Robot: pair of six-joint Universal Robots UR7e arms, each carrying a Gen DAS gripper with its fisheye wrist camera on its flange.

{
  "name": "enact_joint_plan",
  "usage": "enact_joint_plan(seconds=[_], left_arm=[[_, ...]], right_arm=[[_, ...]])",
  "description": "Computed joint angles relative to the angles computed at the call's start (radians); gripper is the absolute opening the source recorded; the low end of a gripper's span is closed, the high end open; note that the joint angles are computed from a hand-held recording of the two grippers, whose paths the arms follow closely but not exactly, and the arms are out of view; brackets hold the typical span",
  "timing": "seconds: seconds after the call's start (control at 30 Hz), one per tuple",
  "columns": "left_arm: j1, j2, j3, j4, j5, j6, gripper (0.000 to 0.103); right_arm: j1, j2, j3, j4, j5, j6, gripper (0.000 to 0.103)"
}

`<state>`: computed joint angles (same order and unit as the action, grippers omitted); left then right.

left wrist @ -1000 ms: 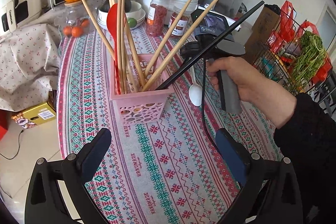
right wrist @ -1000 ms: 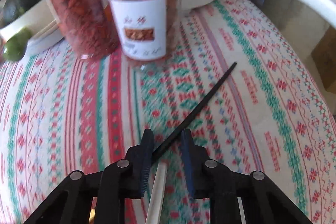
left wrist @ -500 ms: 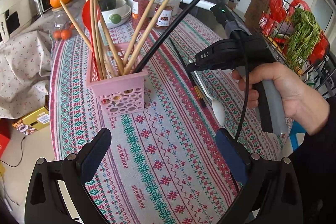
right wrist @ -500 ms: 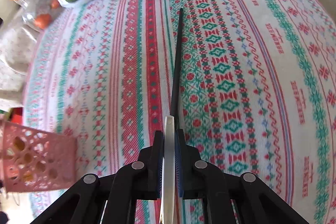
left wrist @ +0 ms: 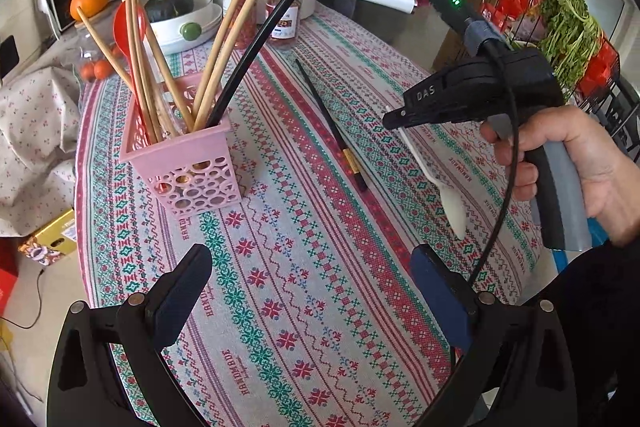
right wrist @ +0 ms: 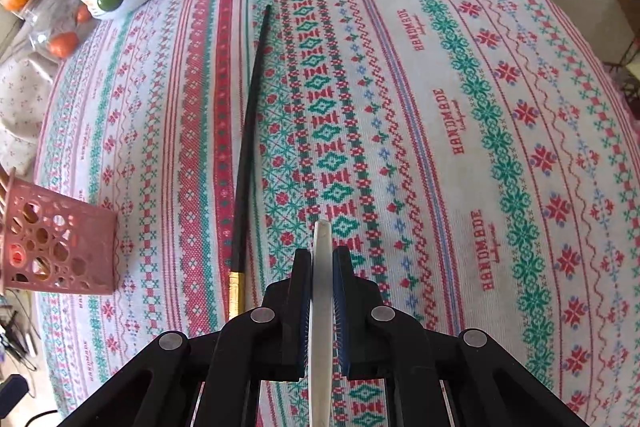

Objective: Organize utensils
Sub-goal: 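Grasp the black paintbrush with the left gripper while the right gripper holds the white spoon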

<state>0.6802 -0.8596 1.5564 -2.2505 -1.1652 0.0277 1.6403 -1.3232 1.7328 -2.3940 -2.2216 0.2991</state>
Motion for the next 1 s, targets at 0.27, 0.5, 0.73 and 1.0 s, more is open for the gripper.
enact_joint_plan(seconds=[0.27, 0.5, 0.73, 1.0], left_arm=[[-0.041, 0.048, 0.006, -0.013, 0.019, -0.035, 0.099], [-0.073, 0.165, -0.054, 0.014, 0.059, -0.060, 0.070], [-0.047, 0.354, -0.284, 0.106, 0.100, -0.166, 0.042], [-0.016, 0.615, -0.712, 0.308, 0.228, -0.225, 0.030]], right_arm=[[0.053, -0.113, 0.076, -0.093, -0.063, -0.073, 0.009], [0.050, -0.196, 0.122, -0.106, -0.121, -0.120, 0.009], [0.049, -0.217, 0.128, -0.142, -0.127, -0.184, 0.009], [0.024, -0.215, 0.108, -0.133, -0.056, -0.181, 0.009]])
